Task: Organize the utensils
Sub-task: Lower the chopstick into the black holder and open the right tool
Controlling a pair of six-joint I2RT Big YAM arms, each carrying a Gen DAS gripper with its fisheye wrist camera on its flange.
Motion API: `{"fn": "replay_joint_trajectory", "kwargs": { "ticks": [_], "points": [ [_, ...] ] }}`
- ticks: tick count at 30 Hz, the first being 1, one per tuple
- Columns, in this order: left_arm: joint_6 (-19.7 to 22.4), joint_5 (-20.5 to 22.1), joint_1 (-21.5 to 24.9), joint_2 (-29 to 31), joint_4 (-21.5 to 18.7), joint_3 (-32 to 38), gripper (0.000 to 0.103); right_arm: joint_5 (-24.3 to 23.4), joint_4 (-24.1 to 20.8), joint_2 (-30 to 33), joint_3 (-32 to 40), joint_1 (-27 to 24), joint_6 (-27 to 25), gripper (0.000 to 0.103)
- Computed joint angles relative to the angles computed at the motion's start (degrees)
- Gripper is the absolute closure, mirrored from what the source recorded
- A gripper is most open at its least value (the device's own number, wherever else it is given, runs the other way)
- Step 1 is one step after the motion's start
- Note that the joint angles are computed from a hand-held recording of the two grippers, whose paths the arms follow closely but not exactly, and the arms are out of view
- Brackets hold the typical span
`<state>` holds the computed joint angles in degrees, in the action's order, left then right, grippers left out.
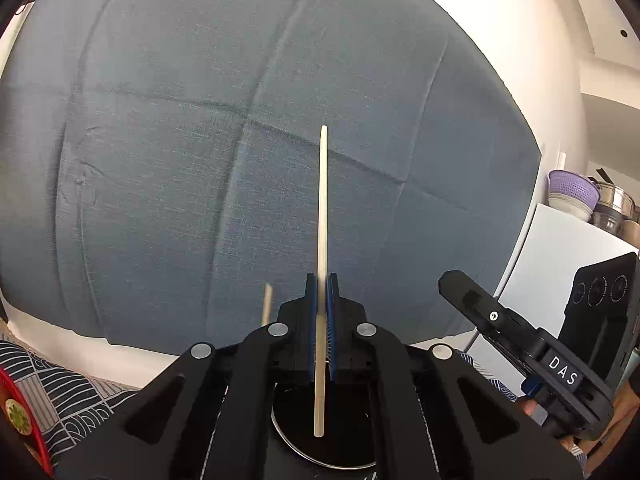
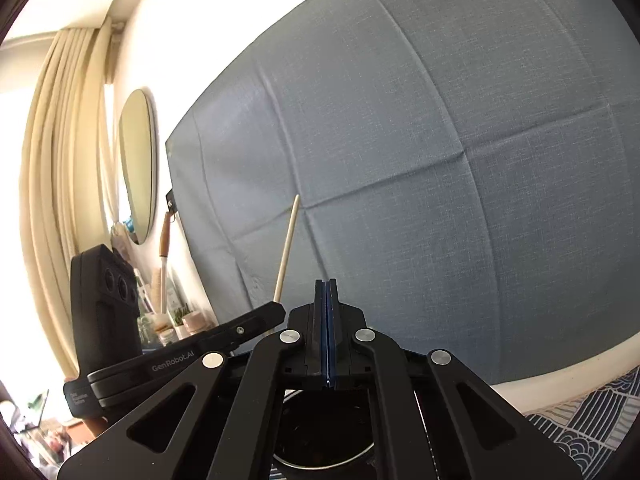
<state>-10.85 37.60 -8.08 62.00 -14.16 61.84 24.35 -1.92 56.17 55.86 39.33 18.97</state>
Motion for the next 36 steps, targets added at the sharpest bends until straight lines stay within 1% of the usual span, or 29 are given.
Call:
{"fn": "replay_joint_trajectory", "kwargs": {
  "ticks": [2,5,9,11,15,17,19,21,23,24,28,30,31,32,34,35,36],
  "points": [
    [-0.39,0.24,-0.26,0.17,0.17,-0.09,0.098,-0.2,-1.31,0.25,0.49,-0.07,0.58,0.102],
    [-0.66,0.1,-0.8,-0.04,1.84,-1.03,0.098,-0.15,-1.42,0.08,0.25,0.27,0.58,0.102],
    [0.78,-0.61,-1.81,0.05,1.89,-1.66,0.098,0.2,-1.74,-0.36,0.1,0.82,0.44,0.102],
    [1.67,-1.7,-2.52,-0.13,2.13,-2.26,0.098,0.55,-1.87,-0.57,0.06,1.12,0.1,0.102],
    [1.95,-0.76,-2.01,-0.69,2.14,-3.53,0.098,0.52,-3.15,-0.25,0.9,0.98,0.42,0.102],
    [2.09,-0.83,-1.48,-1.3,2.28,-4.2,0.097,1.25,-3.68,-0.23,1.22,1.37,0.14,0.099],
    [2.54,0.17,-0.45,-1.66,1.64,-4.45,0.092,2.18,-4.17,0.11,1.84,1.96,-0.28,0.099],
    [2.45,0.06,0.28,-2.1,1.02,-4.6,0.086,3.18,-4.21,-0.09,1.91,2.64,-0.78,0.099],
    [1.65,0.89,1.36,-2.67,0.73,-4.76,0.077,4.19,-4.41,-0.21,2.08,3.49,-1.43,0.099],
    [1.44,1.08,1.85,-3.06,0.6,-4.85,0.07,4.82,-4.64,-0.24,2.22,3.94,-1.7,0.098],
    [2.04,0.41,2.95,-4.92,-0.42,-5.2,0.053,7.4,-6.23,-0.66,2.62,5.72,-2.49,0.098],
    [2.82,1.9,4.61,-5.59,-1.75,-5.36,0.047,7.96,-6.97,-0.91,2.72,6.44,-2.37,0.098],
    [3.35,2.2,5.06,-5.94,-2.61,-5.3,0.046,8.62,-7.63,-1.1,2.75,6.85,-2.23,0.096],
    [4.16,2.22,5.52,-6.34,-3.5,-5.31,0.043,9.33,-8.27,-1.29,2.74,7.28,-2.21,0.093],
    [5.95,2.08,6.4,-7.33,-4.8,-5.54,0.035,11.2,-8.9,-1.5,2.63,8.44,-2.66,0.072],
    [6.75,2.04,6.83,-7.86,-5.3,-5.72,0.028,12.28,-8.98,-1.61,2.53,9.13,-3.06,0.068],
    [7.33,2.01,7.22,-8.51,-5.57,-6.06,0.025,13.09,-9.06,-1.78,2.38,9.81,-3.47,0.063]
  ]
}}
